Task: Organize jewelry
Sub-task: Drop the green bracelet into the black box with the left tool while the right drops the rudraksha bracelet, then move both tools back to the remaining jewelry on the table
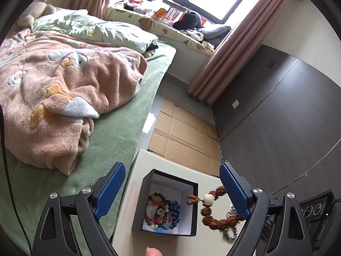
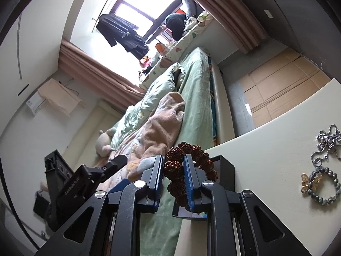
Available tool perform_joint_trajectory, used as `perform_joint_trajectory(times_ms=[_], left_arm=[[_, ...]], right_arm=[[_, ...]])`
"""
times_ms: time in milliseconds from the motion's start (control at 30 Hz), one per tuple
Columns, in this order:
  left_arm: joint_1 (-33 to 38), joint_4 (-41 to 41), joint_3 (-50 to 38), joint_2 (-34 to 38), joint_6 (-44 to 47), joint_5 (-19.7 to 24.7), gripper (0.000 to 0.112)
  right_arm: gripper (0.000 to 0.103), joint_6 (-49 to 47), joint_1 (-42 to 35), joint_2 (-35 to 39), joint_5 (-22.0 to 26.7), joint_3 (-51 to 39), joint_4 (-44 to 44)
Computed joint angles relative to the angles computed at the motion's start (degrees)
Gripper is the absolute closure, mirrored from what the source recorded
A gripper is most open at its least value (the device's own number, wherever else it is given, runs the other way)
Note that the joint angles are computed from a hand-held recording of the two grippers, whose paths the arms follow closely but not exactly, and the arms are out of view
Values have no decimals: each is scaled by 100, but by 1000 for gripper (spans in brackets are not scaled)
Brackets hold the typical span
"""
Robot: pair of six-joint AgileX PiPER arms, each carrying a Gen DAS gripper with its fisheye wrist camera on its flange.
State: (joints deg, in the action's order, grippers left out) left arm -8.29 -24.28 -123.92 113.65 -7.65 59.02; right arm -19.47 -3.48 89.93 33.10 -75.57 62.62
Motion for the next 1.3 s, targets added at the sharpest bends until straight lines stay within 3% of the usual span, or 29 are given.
perform_joint_trajectory(times_ms=[100,167,333,500,567,700,767,800,1167,1300], left_arm=[[13,-10,-45,44,-39,51,22],[22,-56,-25,48,-21,55,22],[-50,-30,4,26,16,33,22],[-197,-21,120,-49,100,20,22],[-294,39,188,-101,116,-7,22],[-509,69,370,-232,308,-60,22],[-631,31,478,-307,463,-97,22],[-709,57,548,-358,522,-137,22],[-1535,389,835,-449,877,-287,22],[-1836,522,760,-320,992,-207,34]], right_arm=[[74,183,180,303,52,-243,-171],[50,301,162,510,403,-448,-219],[31,13,-139,185,454,-82,94],[28,358,-466,-321,530,262,-331],[19,518,-639,-534,601,390,-544],[16,761,-982,-892,738,582,-903],[4,1052,-1125,-959,827,563,-1225],[3,1166,-1233,-1003,883,598,-1338],[0,1660,-2177,-1330,1405,772,-2306],[0,1555,-2587,-1299,1741,789,-2226]])
